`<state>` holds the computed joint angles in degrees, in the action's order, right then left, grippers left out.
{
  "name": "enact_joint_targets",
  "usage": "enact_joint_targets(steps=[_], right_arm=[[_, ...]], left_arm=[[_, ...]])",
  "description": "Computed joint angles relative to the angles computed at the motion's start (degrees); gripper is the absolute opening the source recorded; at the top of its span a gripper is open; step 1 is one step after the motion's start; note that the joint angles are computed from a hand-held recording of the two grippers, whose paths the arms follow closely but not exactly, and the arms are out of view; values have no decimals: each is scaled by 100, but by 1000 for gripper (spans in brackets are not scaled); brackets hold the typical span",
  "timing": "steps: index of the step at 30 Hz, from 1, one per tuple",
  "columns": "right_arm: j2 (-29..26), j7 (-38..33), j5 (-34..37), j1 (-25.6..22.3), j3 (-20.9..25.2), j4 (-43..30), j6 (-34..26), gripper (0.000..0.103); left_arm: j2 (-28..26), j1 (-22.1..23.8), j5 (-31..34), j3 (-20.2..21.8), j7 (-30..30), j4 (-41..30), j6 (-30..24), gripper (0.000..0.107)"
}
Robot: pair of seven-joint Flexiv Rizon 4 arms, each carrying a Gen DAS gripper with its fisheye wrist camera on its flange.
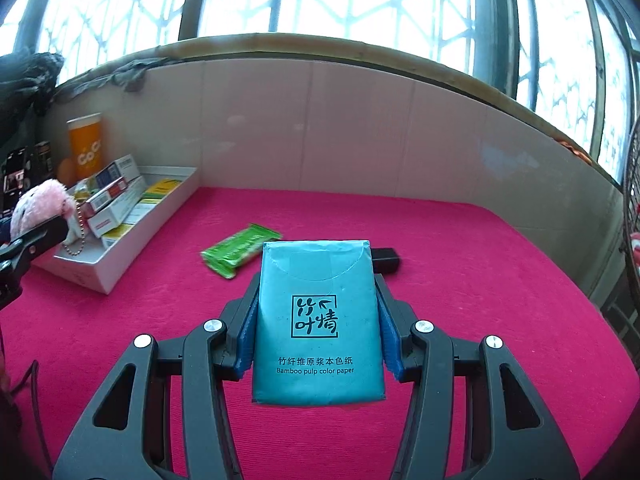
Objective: Organize objects
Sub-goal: 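Carry the pink plush with the left gripper while the right carries the teal pack to the tray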
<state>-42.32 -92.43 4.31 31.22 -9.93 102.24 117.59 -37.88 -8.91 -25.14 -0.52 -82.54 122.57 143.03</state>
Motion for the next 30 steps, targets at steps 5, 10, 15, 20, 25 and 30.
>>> enact_joint_targets(steps=[5, 10, 15, 20, 25, 30], right_arm=[[15, 37, -165, -23, 194, 3, -60, 50], [-7, 48, -257, 44, 238, -25, -87, 50], [-12, 124, -363, 55, 296, -55, -175, 50], [-17, 145, -421, 105, 291, -56, -190, 50], [-17, 78, -536, 162, 331, -33, -162, 50], [-20, 35, -634, 191, 433, -34, -158, 50]], left_arm=[[7, 32, 56, 16, -7, 38, 56, 62], [25, 90, 95, 11, -66, 82, 68, 62], [52, 156, 146, 10, -166, 147, 92, 62], [73, 185, 159, 30, -227, 209, 134, 62], [81, 159, 77, 71, -201, 260, 205, 62], [106, 221, 105, 72, -241, 324, 245, 62]])
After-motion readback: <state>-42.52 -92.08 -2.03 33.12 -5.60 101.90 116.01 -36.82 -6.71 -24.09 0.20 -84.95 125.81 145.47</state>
